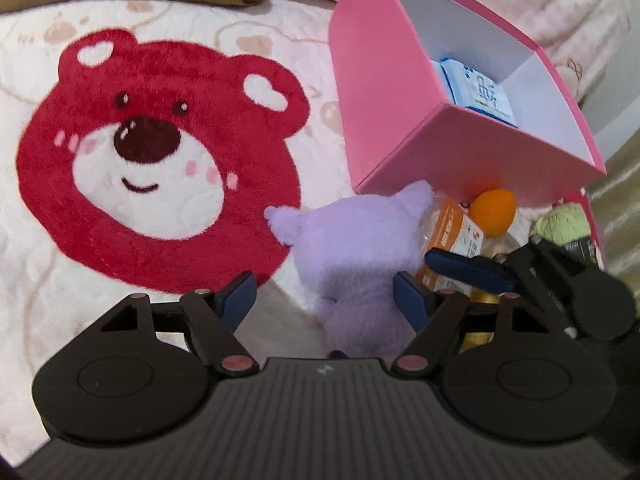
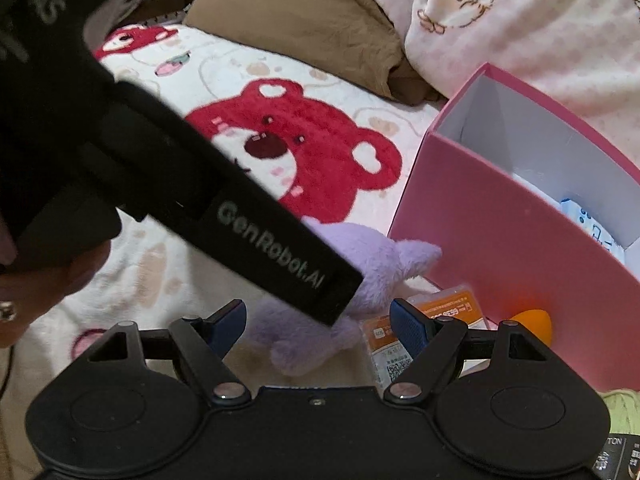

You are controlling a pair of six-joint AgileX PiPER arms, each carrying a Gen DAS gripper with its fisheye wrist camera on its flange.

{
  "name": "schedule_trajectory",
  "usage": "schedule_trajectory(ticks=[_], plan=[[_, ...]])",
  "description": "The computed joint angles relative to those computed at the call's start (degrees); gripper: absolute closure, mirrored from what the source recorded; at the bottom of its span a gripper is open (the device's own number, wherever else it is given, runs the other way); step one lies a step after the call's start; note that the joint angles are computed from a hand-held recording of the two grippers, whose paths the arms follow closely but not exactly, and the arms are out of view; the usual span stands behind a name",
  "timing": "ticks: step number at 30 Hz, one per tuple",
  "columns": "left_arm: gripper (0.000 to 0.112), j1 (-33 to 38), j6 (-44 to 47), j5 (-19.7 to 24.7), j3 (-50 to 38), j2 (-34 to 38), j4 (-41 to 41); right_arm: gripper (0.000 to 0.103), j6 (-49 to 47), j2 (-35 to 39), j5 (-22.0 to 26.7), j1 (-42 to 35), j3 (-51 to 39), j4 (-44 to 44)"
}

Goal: Organize objects
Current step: 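Close the left tool on the lavender plush toy, then lift the plush toy with the left tool and carry it over the pink box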

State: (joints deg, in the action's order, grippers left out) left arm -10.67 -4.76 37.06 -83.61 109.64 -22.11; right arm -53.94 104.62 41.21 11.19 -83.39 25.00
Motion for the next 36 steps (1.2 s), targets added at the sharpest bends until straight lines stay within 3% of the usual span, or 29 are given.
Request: schedule_trajectory(ticks=[6,11,17,28,31,36], plan=[[0.063,0.94,6.93,-1.48,0.95,0.82,-9.00,0.019,0.75,-1.13,-7.80,2.77,4.36,-4.19],[0.067,0.72,6.89,-1.85,1.42,0.22,-9.39,0.019,1.96,-2.26,-10.66,3.93,6.62,-7.94],[0.071,1.34,9.04,-1.62,2.95,-1.61,-11.87,0.024,1.06,-4.03,-7.90,2.09,7.05,-5.05],[0.088,0.56,11.83,-2.01,5.63,-6.03,-14.39,0.034,-0.80,-7.13,2.12,-5.02,6.18,4.11],[0.092,1.06,17.18,0.18,5.93,-6.13,-21.34,0.037,-2.36,-8.30,5.20,-6.88,6.55,6.97],[0.092,-2.77,12.68,-2.06,6.03,-7.68,-14.16,0.042,-3.61,-9.40,7.01,-8.24,6.61,7.63]])
